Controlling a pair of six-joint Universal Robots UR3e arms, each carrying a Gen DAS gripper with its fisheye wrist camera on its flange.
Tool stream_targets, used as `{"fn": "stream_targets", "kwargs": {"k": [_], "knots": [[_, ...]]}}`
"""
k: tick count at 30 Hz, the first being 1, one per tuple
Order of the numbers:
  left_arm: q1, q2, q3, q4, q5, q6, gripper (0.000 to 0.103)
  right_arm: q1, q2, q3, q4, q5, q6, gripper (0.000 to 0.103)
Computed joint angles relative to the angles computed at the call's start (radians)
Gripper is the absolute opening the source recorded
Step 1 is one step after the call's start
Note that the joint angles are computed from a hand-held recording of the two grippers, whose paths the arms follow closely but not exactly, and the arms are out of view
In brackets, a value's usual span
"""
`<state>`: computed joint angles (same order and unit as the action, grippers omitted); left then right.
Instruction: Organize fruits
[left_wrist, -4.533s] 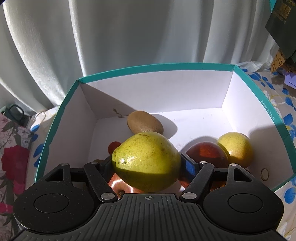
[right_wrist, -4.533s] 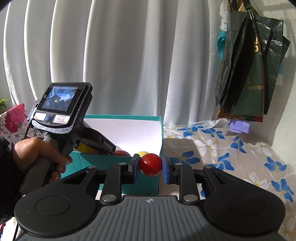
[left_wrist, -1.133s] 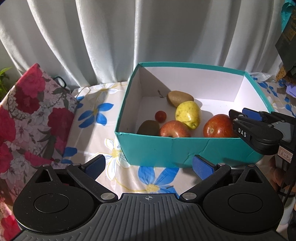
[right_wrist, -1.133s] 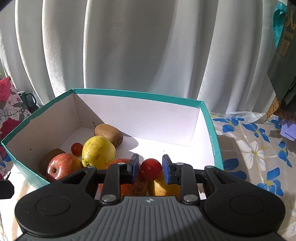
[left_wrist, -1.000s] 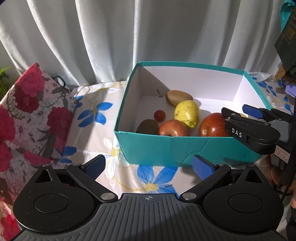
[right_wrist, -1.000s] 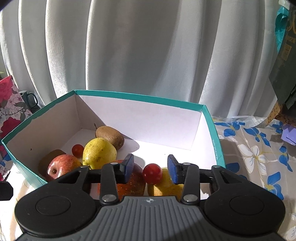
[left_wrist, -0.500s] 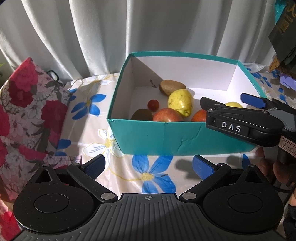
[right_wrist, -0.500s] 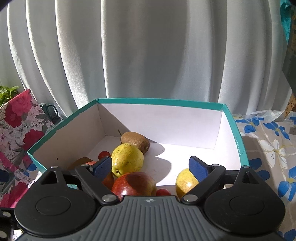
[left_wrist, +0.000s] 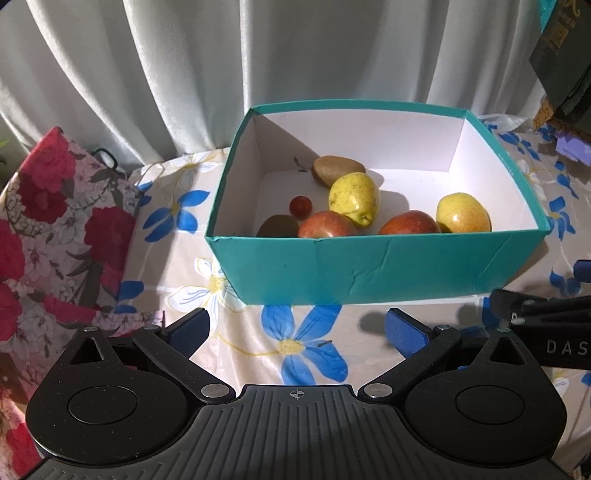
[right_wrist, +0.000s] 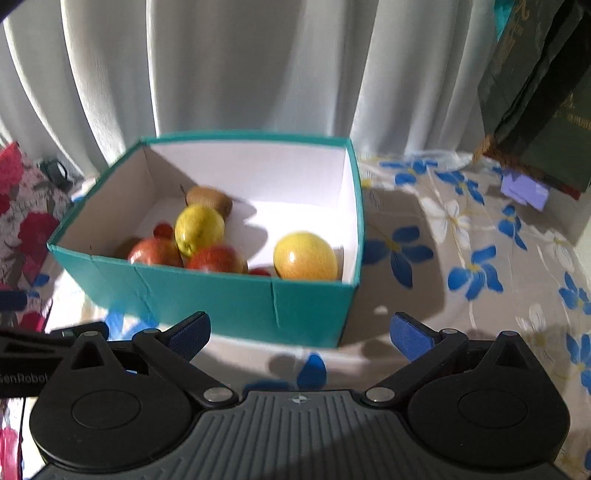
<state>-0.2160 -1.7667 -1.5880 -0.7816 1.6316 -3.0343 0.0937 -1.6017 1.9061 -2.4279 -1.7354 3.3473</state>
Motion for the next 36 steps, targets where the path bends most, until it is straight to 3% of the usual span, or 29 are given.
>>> {"fn": "stream_targets", "kwargs": {"k": [3, 6, 10, 19, 28, 36], "knots": [[-0.051, -0.067, 0.129, -0.141, 0.088, 0.035, 0.103, -0.026, 0.008, -0.04, 0.102, 0.043, 0.013, 0.103], [-0.067, -0.076, 0.143, -0.14, 0.117, 0.041, 0.103, -0.012, 0.048, -0.113, 0.199, 0.012, 0.057, 0.103], [-0.049, -0.091, 0.222, -0.226, 0.069, 0.044, 0.103, 0.014, 0.099, -0.204, 0.306, -0.044, 0.068, 0.103], [-0.014, -0.211, 0.501, -0.445, -0.015, 0.02, 0.103, 0.015, 0.177, -0.365, 0.418, -0.026, 0.021, 0.103], [0.002, -0.415, 0.855, -0.718, -0.011, -0.039, 0.103, -0.006, 0.327, -0.605, 0.586, 0.009, -0.039, 0.103], [-0.005, -0.554, 1.091, -0.857, -0.001, -0.03, 0.103, -0.028, 0.427, -0.729, 0.677, 0.06, -0.083, 0.103]]}}
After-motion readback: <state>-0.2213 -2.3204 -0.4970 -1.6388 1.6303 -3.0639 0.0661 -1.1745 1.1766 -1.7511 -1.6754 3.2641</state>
